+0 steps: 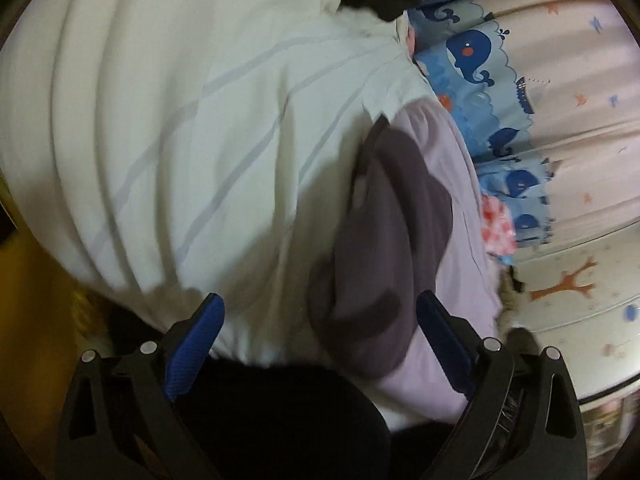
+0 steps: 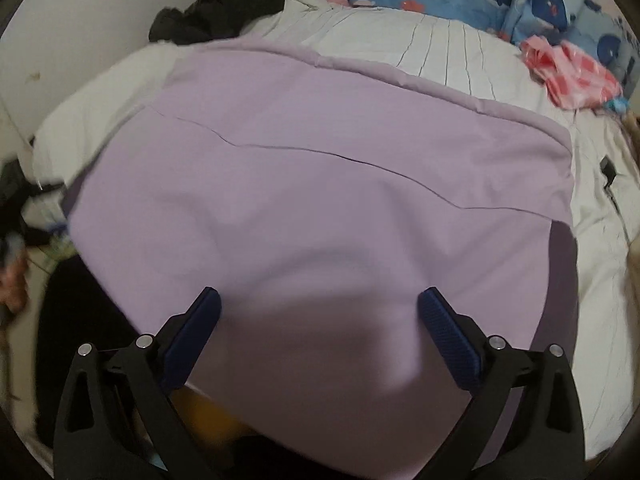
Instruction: Fold large clothes
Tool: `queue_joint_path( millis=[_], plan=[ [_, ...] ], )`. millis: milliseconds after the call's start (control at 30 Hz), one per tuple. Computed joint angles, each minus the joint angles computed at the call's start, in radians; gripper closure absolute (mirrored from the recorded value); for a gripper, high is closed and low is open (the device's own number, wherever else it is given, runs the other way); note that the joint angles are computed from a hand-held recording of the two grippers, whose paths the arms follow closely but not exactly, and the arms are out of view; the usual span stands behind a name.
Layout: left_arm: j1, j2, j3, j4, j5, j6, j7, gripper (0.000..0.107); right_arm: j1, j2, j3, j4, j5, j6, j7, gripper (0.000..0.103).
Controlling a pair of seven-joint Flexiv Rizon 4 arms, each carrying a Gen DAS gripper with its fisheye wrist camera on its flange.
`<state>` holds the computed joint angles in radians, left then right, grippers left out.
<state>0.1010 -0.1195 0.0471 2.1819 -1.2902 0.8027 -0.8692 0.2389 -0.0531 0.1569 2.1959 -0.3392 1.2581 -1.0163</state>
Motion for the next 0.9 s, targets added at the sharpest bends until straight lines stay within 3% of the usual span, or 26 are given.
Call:
queue_joint_path(
  millis=[133,233,300,367,433,500,567,700,767,833,900],
  plan=[
    [-0.015,-0.008,-0.018,0.003,-0.047,-0.052,0.045,0.014,0.006,0.0,-0.02,0.015,-0.174,0.069,0.11,0.007],
    [-0.033,-0.047,-0.043,-0.043,-0.052,-0.085,0.065,0.011,0.018,-0.057,-0.012,-0.037,-0.123,-0.016,0.089,0.006],
    [-0.046,-0.078,-0.048,-0.081,0.037,-0.05,-0.006,0.011,0.03,-0.077,-0.015,-0.054,-0.129,-0.046,0.088,0.006],
    [-0.051,-0.079,-0.056,-0.087,0.035,-0.036,-0.035,0.011,0.022,-0.067,-0.015,-0.053,-0.102,-0.026,0.07,0.006],
    [-0.066,-0.054,-0.063,-0.071,0.006,0.0,0.005,0.011,0.008,-0.042,-0.005,-0.042,-0.034,0.032,0.049,0.006],
    [-0.075,-0.063,-0.063,-0.077,0.041,0.02,0.008,0.011,0.01,-0.016,-0.049,-0.014,-0.164,0.097,0.182,0.006],
    [-0.058,-0.091,-0.064,-0.094,0.031,-0.028,-0.033,0.011,-0.008,-0.012,-0.09,-0.016,-0.332,0.142,0.331,0.006],
    [-0.048,-0.114,-0.071,-0.116,-0.026,-0.018,-0.078,0.011,-0.024,-0.073,-0.158,-0.09,-0.589,0.179,0.594,0.006],
    [-0.073,-0.089,-0.082,-0.098,-0.078,0.049,-0.036,0.011,-0.016,-0.125,-0.151,-0.138,-0.546,0.108,0.568,0.006],
    [-0.096,-0.06,-0.09,-0.076,-0.17,0.092,0.07,0.011,-0.019,-0.222,-0.079,-0.214,-0.358,-0.04,0.405,0.006],
    [-0.125,-0.031,-0.09,-0.058,-0.255,0.126,0.18,0.011,0.016,-0.229,-0.127,-0.206,-0.402,-0.024,0.426,0.006]
  ],
)
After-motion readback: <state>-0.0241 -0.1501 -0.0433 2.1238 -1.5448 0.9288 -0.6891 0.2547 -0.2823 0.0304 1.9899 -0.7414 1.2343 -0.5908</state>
